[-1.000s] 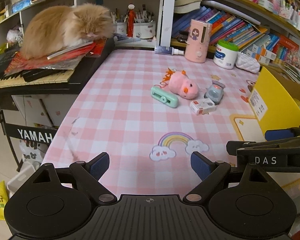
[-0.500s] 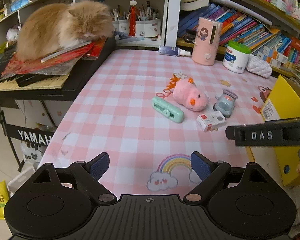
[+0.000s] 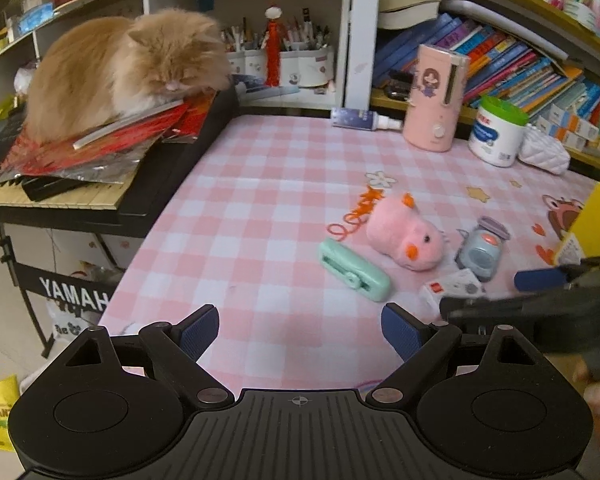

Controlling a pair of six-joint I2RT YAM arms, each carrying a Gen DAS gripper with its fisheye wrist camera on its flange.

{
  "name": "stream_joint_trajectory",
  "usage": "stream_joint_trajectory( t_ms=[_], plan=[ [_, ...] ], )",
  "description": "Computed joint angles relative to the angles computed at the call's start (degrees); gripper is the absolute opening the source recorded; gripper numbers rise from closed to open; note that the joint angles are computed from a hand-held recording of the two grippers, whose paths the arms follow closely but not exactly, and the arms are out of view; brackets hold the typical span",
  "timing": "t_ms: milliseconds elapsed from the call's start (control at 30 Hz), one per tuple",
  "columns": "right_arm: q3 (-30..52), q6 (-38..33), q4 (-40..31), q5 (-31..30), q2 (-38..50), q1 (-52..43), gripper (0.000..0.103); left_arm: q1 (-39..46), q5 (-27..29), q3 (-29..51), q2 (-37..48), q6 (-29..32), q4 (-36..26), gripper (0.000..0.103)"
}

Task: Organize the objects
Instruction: 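Move the left tool toward the mint-green gadget while the right tool approaches the white stapler-refill box, then close the left tool on the mint-green gadget while the right tool grips the stapler-refill box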

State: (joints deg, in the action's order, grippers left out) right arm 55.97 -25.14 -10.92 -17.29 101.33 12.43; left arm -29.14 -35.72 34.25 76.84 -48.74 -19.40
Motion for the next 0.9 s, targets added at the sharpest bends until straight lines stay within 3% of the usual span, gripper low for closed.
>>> stream_joint_trajectory(
  t_ms=[233, 333, 467, 567, 767, 867, 900],
  plan=[
    [3.43, 0.07, -0.54, -0.18, 5.37, 1.38, 0.071, 4.45, 3.87, 0.36, 2.23, 3.48, 4.81, 0.09],
    [3.71, -0.25, -0.58, -1.9, 6.07, 1.1, 0.052, 6.72, 5.61, 1.87, 5.43, 5.62, 8.16, 0.087],
    [4.29, -1.52, -3.07, -3.57, 5.57, -0.18, 0.051, 10.59, 10.59, 3.78, 10.07, 6.52, 13.16, 0.086],
    [3.73, -2.41, -4.45, -4.08, 4.31, -0.9, 0.051, 12.05, 12.93, 5.97, 14.04, 6.79, 15.17, 0.079],
    [1.86, -4.59, -5.18, -5.79, 0.98, -2.28, 0.051, 12.34, 13.11, 9.5, 20.35, 5.85, 15.46, 0.057],
    [1.6, -4.41, -5.19, -6.33, 0.11, -2.96, 0.051, 11.37, 11.15, 9.67, 21.11, 6.47, 15.7, 0.035],
    [1.7, -4.28, -5.41, -6.4, 0.01, -3.19, 0.051, 11.45, 11.34, 9.43, 20.88, 6.99, 15.92, 0.019]
  ],
)
